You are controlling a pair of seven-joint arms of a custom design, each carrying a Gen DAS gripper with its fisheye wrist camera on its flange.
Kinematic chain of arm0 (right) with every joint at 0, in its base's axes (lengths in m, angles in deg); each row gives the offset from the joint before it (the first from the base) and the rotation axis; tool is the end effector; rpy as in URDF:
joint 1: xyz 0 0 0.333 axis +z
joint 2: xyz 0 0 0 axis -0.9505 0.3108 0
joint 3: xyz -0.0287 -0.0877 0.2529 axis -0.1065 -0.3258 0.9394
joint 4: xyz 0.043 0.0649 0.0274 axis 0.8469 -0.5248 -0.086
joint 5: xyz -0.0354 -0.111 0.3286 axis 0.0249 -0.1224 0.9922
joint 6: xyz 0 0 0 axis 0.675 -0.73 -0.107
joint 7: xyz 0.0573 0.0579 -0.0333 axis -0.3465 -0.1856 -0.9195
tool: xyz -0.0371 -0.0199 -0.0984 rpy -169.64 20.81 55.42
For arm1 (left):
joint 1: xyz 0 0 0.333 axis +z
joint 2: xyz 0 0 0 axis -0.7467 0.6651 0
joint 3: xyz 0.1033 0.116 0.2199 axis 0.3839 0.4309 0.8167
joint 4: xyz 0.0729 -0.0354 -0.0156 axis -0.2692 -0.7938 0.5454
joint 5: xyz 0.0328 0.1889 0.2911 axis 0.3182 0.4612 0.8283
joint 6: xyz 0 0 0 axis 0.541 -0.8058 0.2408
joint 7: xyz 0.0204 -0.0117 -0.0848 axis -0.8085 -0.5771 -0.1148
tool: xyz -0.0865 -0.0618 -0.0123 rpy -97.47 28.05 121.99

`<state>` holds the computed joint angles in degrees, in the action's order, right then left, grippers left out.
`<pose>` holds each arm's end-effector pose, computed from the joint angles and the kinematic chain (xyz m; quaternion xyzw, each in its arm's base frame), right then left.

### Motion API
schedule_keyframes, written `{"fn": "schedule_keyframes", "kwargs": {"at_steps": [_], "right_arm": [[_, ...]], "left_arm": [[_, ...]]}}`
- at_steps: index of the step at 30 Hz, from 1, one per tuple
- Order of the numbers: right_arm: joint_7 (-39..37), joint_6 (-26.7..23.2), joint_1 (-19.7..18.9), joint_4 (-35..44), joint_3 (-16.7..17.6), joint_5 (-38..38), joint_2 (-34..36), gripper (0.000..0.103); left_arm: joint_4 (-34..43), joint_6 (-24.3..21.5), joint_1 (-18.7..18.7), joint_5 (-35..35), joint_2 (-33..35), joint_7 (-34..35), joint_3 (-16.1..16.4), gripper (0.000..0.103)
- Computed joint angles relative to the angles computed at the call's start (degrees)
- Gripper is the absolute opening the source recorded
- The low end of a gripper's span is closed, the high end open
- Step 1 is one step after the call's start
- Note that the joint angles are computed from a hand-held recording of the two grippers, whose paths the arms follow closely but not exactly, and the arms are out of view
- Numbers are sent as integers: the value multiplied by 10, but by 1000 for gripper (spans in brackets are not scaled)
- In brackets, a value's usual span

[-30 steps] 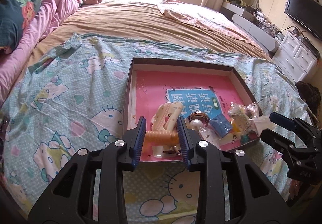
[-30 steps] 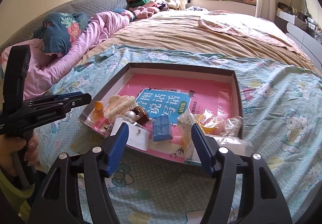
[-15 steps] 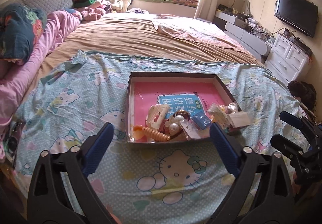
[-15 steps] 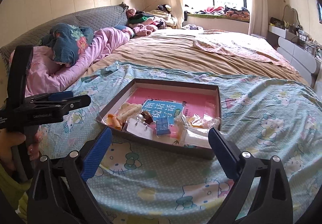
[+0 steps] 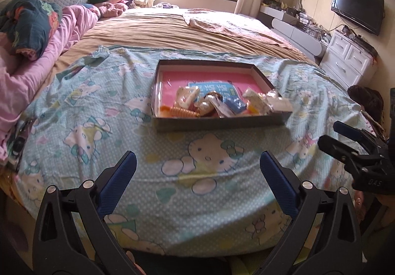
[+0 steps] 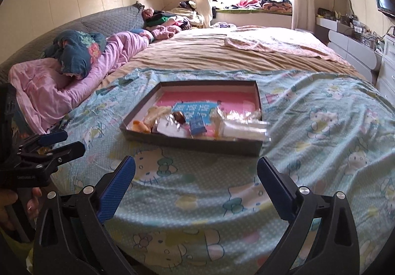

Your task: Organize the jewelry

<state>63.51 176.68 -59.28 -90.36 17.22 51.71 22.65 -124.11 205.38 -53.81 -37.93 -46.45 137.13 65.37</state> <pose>0.5621 0.1386 0.5551 -0.7681 0.4771 -0.1507 0.3997 0.5021 -0.1089 0.5674 -0.6934 0.6058 -0.3010 0.2481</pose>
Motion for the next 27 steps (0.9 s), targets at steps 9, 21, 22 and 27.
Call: {"fn": "schedule_keyframes", "kwargs": {"at_steps": [9,21,22,27], "right_arm": [[-7,4,1,-69,-3,17,-40,98],[-6,-4,1,-80,-5,14,-46,98],[-7,-4,1,-80,-5,15,-47,98],[-10,-2,1,-80,-5,17,-48,98]], "left_arm": [[-53,14,-8,17,-29,-46,-10,94],[-60,5,-13,45,-40,-76,-11,94],[-60,4,-14,45,-40,-77,-11,94],[-57,-3,-13,51,-41,-85,-12,94]]}}
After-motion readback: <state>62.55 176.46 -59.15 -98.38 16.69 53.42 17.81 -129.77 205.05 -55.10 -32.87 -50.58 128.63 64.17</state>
